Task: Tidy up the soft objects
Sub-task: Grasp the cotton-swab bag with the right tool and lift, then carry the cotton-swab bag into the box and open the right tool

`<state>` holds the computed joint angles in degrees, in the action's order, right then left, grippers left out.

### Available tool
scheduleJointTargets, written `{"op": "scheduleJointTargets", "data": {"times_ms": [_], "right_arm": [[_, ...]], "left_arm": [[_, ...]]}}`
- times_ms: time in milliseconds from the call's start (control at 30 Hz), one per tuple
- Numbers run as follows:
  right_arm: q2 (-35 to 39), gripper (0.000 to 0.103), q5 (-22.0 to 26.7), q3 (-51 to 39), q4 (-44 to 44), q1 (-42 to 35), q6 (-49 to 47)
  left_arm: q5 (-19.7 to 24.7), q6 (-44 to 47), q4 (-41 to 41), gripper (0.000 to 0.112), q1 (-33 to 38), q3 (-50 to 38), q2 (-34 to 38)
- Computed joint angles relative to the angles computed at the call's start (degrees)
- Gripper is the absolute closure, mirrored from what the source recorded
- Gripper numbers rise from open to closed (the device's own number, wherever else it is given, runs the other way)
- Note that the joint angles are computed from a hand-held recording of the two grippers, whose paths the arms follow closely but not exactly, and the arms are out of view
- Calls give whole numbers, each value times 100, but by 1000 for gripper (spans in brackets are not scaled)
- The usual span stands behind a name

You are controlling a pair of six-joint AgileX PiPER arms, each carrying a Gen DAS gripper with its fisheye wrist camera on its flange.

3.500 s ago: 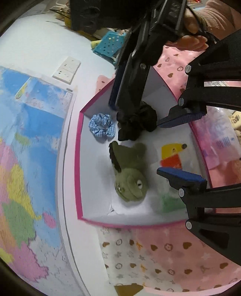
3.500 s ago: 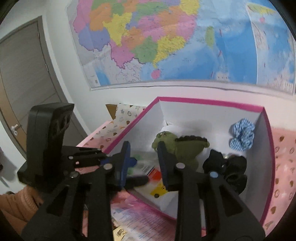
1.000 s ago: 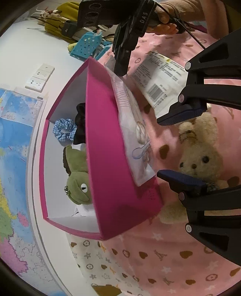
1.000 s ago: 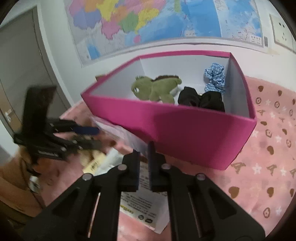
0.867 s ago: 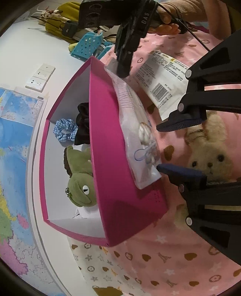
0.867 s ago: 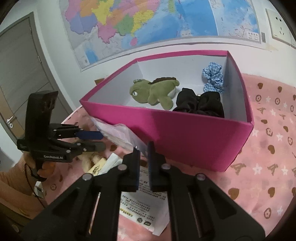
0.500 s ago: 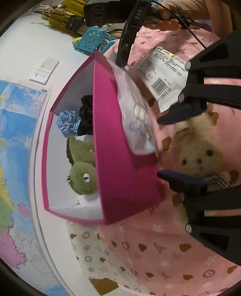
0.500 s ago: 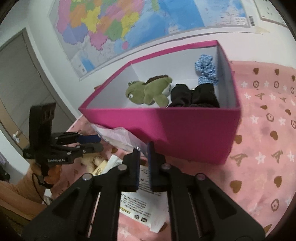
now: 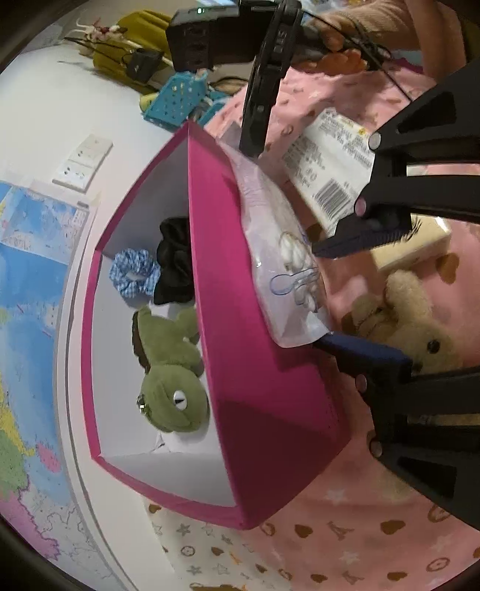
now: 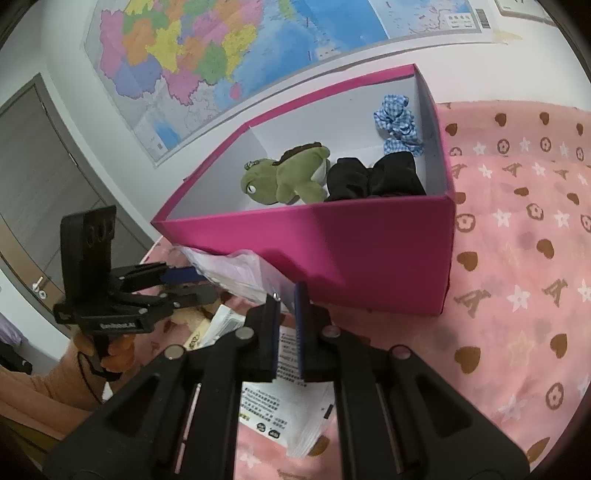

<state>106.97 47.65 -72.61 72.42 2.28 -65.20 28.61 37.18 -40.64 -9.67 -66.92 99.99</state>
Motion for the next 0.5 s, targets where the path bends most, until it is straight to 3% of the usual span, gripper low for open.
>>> {"op": "scheduleJointTargets", "data": {"times_ms": [500], "right_arm": [[-646, 95, 461, 208, 124, -267, 5]], "left_arm": [[0, 254, -196, 72, -88, 392, -1010]]}}
